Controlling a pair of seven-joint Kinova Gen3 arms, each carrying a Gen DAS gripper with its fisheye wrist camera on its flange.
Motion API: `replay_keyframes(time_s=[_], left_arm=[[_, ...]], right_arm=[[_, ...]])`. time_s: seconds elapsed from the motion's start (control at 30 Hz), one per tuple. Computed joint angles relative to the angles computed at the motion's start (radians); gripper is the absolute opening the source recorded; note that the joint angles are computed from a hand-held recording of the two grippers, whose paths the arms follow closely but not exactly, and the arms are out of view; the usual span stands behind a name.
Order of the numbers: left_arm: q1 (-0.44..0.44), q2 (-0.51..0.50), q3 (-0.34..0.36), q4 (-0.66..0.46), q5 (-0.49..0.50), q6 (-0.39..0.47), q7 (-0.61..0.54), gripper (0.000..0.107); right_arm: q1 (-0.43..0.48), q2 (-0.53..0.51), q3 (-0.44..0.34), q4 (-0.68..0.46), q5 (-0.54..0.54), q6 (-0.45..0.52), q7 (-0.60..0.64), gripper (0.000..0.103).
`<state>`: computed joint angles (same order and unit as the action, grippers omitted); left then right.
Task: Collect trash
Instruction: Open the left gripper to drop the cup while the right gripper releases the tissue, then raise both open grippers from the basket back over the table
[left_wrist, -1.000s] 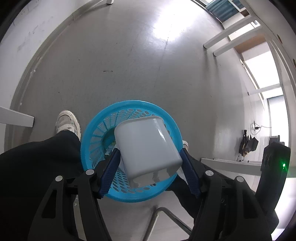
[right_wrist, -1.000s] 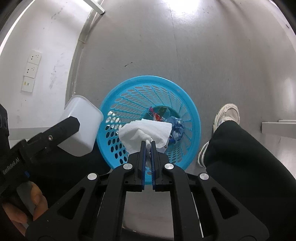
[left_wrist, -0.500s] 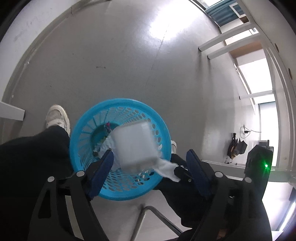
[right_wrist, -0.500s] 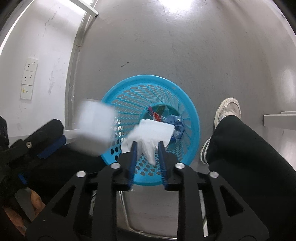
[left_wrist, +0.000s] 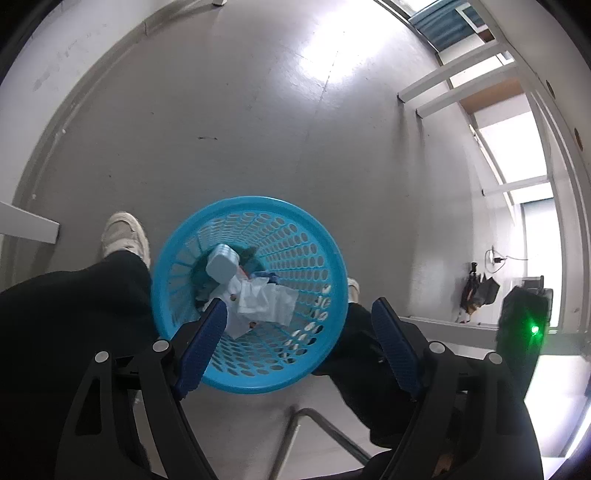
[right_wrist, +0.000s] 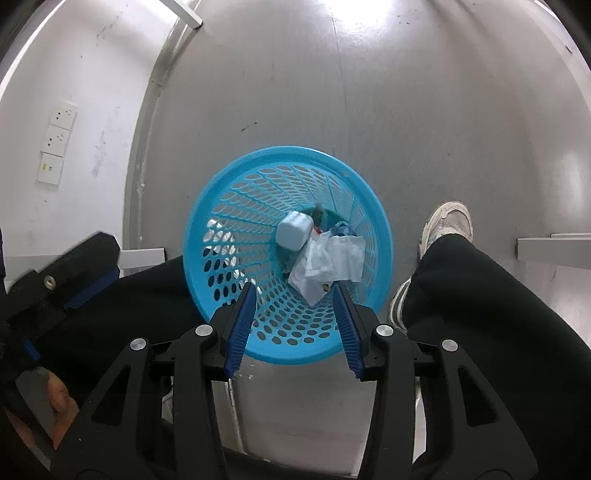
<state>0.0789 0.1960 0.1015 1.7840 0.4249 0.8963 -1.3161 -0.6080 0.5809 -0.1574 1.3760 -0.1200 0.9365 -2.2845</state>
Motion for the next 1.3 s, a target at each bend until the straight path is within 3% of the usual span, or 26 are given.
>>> replay_keyframes(time_s=[0.13, 0.27, 0.57, 0.7, 0.8, 0.9, 1.07, 1.3], left_arm=[[0.011, -0.016, -0.003, 0.002, -0.034, 0.008, 0.015, 0.080], [0.013, -0.037, -0.003, 0.005, -0.043, 0.029, 0.015, 0.080], [0.048, -0.117, -0.003, 0.029, -0.121, 0.025, 0.040, 0.080], [0.068, -0.164, 0.004, 0.038, -0.152, 0.025, 0.040, 0.080], [0.078, -0.194, 0.004, 0.025, -0.163, 0.089, 0.040, 0.078], [0.074, -0.258, -0.003, 0.040, -0.134, 0.103, -0.009, 0.078], [0.103, -0.345, 0.037, 0.023, -0.257, 0.120, 0.030, 0.080], [0.127, -0.455, 0.053, 0.011, -0.292, 0.152, 0.003, 0.080]], right_arm=[[-0.026, -0.027, 0.011, 0.012, 0.030, 0.003, -0.019, 0.042], [-0.106, -0.063, 0.055, 0.006, 0.134, 0.055, -0.116, 0.042], [-0.132, -0.154, 0.021, 0.064, 0.201, 0.049, -0.173, 0.047], [-0.189, -0.198, 0.013, 0.071, 0.278, 0.074, -0.200, 0.048], [-0.233, -0.246, 0.007, 0.094, 0.347, 0.084, -0.242, 0.053], [-0.259, -0.312, -0.012, 0.137, 0.402, 0.071, -0.291, 0.055], [-0.271, -0.395, -0.054, 0.168, 0.472, 0.084, -0.361, 0.059], [-0.290, -0.518, -0.135, 0.196, 0.597, 0.112, -0.467, 0.062]])
